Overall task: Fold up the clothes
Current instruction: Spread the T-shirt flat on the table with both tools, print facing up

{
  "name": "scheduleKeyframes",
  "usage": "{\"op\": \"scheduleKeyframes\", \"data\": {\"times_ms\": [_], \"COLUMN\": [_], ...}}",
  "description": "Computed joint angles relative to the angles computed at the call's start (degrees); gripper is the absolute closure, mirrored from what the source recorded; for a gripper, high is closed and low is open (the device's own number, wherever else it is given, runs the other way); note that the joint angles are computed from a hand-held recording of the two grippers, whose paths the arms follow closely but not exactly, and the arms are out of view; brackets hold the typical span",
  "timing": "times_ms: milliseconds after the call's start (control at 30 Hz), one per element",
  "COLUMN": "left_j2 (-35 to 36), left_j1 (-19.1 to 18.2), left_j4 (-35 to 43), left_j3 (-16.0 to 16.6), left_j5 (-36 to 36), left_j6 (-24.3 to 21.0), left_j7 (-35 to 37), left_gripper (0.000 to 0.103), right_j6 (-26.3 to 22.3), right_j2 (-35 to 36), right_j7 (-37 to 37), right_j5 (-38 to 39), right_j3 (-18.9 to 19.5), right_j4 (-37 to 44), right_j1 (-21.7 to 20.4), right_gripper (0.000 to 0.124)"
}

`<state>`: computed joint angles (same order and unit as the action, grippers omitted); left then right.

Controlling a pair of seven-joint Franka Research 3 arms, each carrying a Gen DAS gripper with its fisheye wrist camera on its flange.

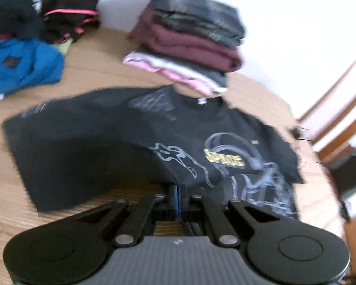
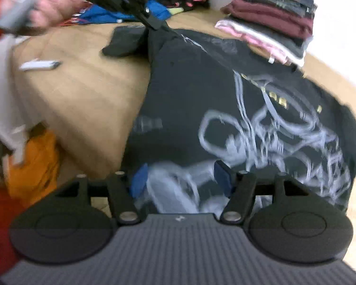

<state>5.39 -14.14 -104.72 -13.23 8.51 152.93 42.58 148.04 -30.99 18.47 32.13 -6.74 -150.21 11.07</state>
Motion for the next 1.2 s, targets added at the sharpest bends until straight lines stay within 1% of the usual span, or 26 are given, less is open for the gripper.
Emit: {"op": "scheduleKeyframes", "data": {"times_ms": [33,67,100,133,167,233,267,300,333,467,533,567,600,667,733,767,800,833,900,933,967,1000,1033,1100,1133,1200], "left_j2": [-1.0,-2.1,-3.1,-4.3,-5.0,-7.6,-8.4,-9.6,-10.9,-13.3,-13.8,-14.1,-14.5,-16.1,-18.0,-18.7,-19.4,-19.9,-20.5,-20.5,-20.1,-18.9,-16.6,-11.3,-7.8,-1.2], "left_j1": [0.5,1.1,1.6,2.0,2.2,2.6,2.7,2.8,2.9,2.0,1.8,2.2,3.1,3.5,4.7,3.9,2.9,0.7,-3.9,-6.8,-9.9,-12.7,-14.7,-17.4,-17.7,-16.8], "left_j4": [-0.8,-2.3,-3.8,-5.3,-6.4,-9.4,-10.7,-12.1,-13.7,-18.1,-19.0,-19.2,-19.2,-20.6,-22.2,-23.1,-24.0,-24.6,-25.3,-25.8,-26.0,-25.8,-24.5,-20.7,-18.0,-12.7], "left_j3": [-0.1,0.0,0.2,0.4,0.7,1.2,1.5,1.9,2.3,4.6,5.1,5.0,4.4,5.1,5.2,6.1,7.1,7.9,9.3,9.6,9.8,9.8,9.2,7.5,6.1,3.1], "left_j5": [-1.6,-3.0,-5.0,-7.4,-8.7,-11.3,-10.9,-11.2,-11.7,-19.9,-21.6,-20.6,-17.5,-17.5,-15.5,-17.4,-19.9,-23.4,-31.0,-36.0,-41.6,-47.8,-52.5,-61.8,-62.7,-58.8], "left_j6": [0.0,0.3,0.9,1.2,1.3,1.2,1.4,1.5,1.5,3.7,3.7,3.1,1.9,1.9,1.8,2.1,2.4,2.8,3.3,4.5,5.9,7.8,8.5,9.0,9.5,7.9], "left_j7": [2.7,4.9,6.5,8.1,9.3,12.2,11.9,11.8,11.7,15.8,17.3,16.8,14.8,14.4,11.6,12.8,14.3,17.5,24.6,28.1,31.9,35.1,37.8,43.6,44.5,42.3], "left_gripper": [0.103,0.103,0.103,0.103,0.103,0.103,0.103,0.103,0.103,0.103,0.103,0.103,0.103,0.103,0.102,0.097,0.095,0.093,0.077,0.058,0.041,0.035,0.033,0.033,0.033,0.035], "right_j6": [4.0,8.2,12.1,12.8,12.5,10.1,9.2,9.2,7.5,-1.5,-6.8,-10.3,-13.0,-12.2,-13.1,-13.3,-13.6,-14.1,-15.6,-16.6,-19.3,-22.4,-25.7,-31.1,-32.4,-34.8], "right_j2": [-0.3,-0.4,-0.3,-0.6,-1.0,-2.8,-3.7,-4.3,-4.4,-3.4,-2.0,-0.7,-0.2,-1.0,0.8,2.1,3.3,4.2,5.2,5.2,6.1,7.3,7.9,10.0,10.4,11.6], "right_j7": [1.5,3.0,4.5,7.8,10.9,12.3,12.3,13.4,14.6,16.6,15.8,14.8,13.1,9.5,10.4,12.0,13.5,13.9,13.7,14.0,14.5,15.2,15.6,15.5,14.8,11.1], "right_j5": [-0.2,-0.6,-1.0,-2.2,-2.9,-3.4,-4.1,-4.7,-5.0,-2.2,-0.2,0.4,0.4,-0.7,0.2,1.0,1.7,2.5,3.1,3.1,3.8,4.7,6.0,8.6,9.1,9.1], "right_j3": [2.7,4.9,7.5,8.1,8.8,6.0,4.5,4.2,3.2,-2.7,-4.8,-5.7,-6.1,-4.5,-4.0,-3.8,-3.5,-3.6,-3.4,-3.1,-3.7,-4.3,-5.1,-6.2,-6.0,-5.9], "right_j4": [-2.1,-4.2,-6.0,-6.8,-7.1,-6.8,-6.6,-6.3,-5.1,2.0,5.8,8.1,9.2,8.1,9.2,10.1,10.9,11.7,12.8,13.1,14.7,16.7,18.1,21.6,22.3,23.9], "right_j1": [0.2,0.8,1.0,1.1,0.7,1.4,1.3,0.6,-0.1,-0.9,-1.1,-1.3,-1.6,-3.1,-4.7,-5.5,-6.2,-6.4,-6.9,-7.2,-7.3,-7.5,-7.8,-8.6,-9.1,-9.9], "right_gripper": [0.060,0.066,0.079,0.122,0.119,0.120,0.120,0.120,0.120,0.120,0.120,0.120,0.120,0.120,0.120,0.120,0.120,0.120,0.120,0.120,0.120,0.120,0.120,0.120,0.120,0.120]}}
